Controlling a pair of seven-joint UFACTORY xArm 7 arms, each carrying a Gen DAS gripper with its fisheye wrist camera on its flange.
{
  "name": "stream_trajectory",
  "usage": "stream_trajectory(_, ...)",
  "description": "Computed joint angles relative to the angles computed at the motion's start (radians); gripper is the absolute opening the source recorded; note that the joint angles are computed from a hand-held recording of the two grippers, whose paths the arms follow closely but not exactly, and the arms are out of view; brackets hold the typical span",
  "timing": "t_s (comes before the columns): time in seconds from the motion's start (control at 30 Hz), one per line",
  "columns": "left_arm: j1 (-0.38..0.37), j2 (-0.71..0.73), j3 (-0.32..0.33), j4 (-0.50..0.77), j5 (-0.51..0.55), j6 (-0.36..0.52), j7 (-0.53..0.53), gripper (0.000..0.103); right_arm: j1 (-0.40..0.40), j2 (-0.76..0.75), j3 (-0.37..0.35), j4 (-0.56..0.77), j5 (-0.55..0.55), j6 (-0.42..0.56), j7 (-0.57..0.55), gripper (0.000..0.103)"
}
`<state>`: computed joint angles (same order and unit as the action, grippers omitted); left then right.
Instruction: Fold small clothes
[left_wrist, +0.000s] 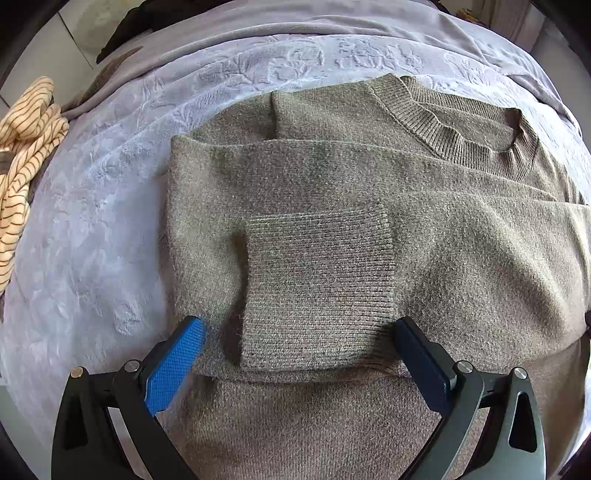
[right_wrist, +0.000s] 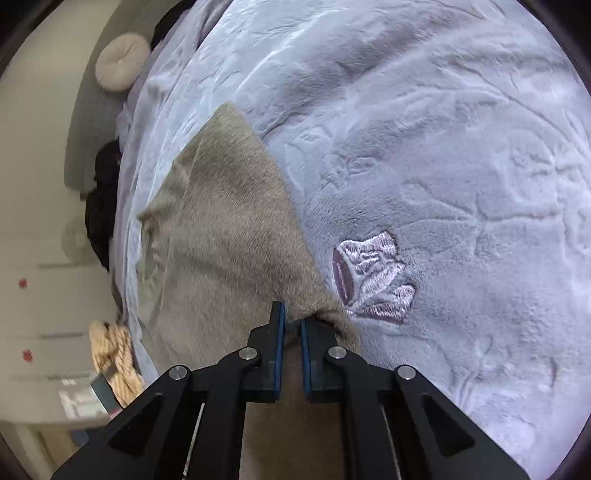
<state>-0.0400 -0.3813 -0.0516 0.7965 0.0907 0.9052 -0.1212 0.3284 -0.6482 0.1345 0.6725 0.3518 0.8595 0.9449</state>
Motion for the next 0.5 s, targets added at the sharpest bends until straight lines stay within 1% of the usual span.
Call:
stream_trajectory(0.03, 0.002, -0.003, 0.001, 0.0, 0.004, 0.004, 0.002, 0.103, 0.004, 0.008, -0.002, 0.02, -0.013, 0.03, -0.014, 0.018)
stream_trajectory(0.07, 0.004, -0.007, 0.001, -0.002, 0.011, 0.009, 0.004, 0.103, 0.007, 0.016, -0.003, 0.042, -0.025, 0.069, -0.027, 0.021)
stream_trajectory(0.1, 0.005, -0.021, -0.001, -0.009, 0.014, 0.017, 0.002, 0.103, 0.012, 0.025, -0.005, 0.075, -0.035, 0.123, -0.041, 0.028)
stream_trajectory(0.13, 0.007, -0.03, 0.001, -0.009, 0.015, 0.028, 0.003, 0.103, 0.013, 0.027, -0.001, 0.094, -0.042, 0.157, -0.049, 0.037)
stream_trajectory(0.23, 0.009, -0.058, 0.003, -0.005, 0.017, 0.074, 0.011, 0.103, 0.019, 0.022, 0.017, 0.133, -0.057, 0.224, -0.074, 0.053)
stream_trajectory(0.3, 0.006, -0.081, 0.001, -0.007, 0.014, 0.107, 0.018, 0.103, 0.026, 0.03, 0.03, 0.172, -0.069, 0.286, -0.092, 0.058)
stream_trajectory(0.33, 0.002, -0.093, 0.001, -0.007, 0.008, 0.127, 0.024, 0.103, 0.029, 0.029, 0.034, 0.18, -0.07, 0.305, -0.1, 0.058)
stream_trajectory(0.4, -0.008, -0.122, 0.0, -0.014, -0.004, 0.16, 0.037, 0.103, 0.038, 0.039, 0.045, 0.203, -0.062, 0.333, -0.113, 0.058)
stream_trajectory(0.5, -0.023, -0.153, -0.008, -0.013, -0.02, 0.206, 0.049, 0.103, 0.048, 0.05, 0.061, 0.232, -0.054, 0.362, -0.123, 0.063)
